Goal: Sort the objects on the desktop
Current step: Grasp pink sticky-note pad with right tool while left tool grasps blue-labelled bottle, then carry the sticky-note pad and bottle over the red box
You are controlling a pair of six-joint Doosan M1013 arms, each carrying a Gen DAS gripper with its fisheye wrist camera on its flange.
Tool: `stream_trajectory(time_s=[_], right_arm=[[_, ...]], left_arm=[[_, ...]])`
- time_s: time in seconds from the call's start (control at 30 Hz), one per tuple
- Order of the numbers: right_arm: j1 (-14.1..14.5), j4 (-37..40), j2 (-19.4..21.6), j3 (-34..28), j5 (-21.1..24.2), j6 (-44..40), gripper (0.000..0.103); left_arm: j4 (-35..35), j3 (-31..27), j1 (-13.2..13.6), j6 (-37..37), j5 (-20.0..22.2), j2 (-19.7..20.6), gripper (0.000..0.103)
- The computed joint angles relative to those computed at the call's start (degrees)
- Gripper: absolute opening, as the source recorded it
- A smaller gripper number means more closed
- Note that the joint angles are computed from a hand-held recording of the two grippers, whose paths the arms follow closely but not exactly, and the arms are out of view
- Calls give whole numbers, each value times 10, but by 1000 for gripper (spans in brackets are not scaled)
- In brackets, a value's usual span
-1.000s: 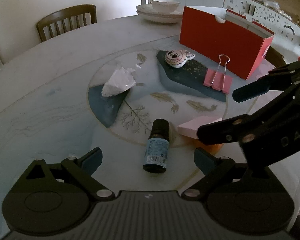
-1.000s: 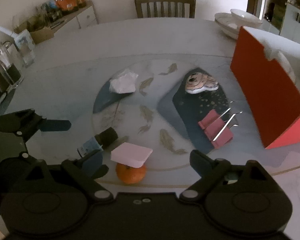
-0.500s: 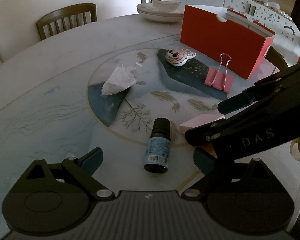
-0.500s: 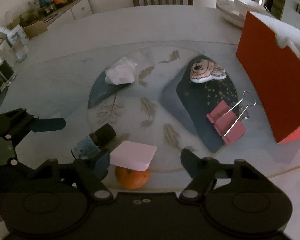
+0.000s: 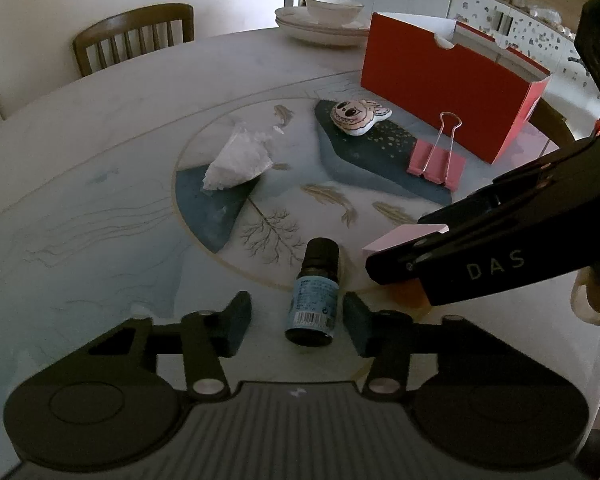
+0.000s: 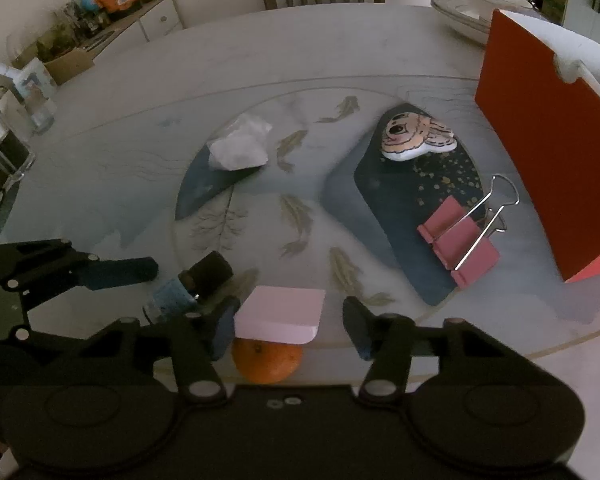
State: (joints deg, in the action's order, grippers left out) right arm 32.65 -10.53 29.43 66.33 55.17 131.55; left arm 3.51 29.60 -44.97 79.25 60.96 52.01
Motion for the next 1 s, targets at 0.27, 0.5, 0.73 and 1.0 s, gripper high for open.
stream_trajectory(time_s=[0.27, 0.5, 0.73, 1.0], right_arm=[[-2, 10, -2, 2, -9, -6, 44], [-2, 1, -8, 7, -18, -2, 43], [-6, 1, -19, 18, -32, 2, 43], [-10, 0, -40, 41, -51, 6, 43]], left_arm=[[-11, -7, 1, 8, 6, 2, 29], [-3, -9, -2, 1, 8, 2, 23], [2, -16, -3, -16, 11, 2, 23], [10, -27, -8, -27, 18, 5, 23]])
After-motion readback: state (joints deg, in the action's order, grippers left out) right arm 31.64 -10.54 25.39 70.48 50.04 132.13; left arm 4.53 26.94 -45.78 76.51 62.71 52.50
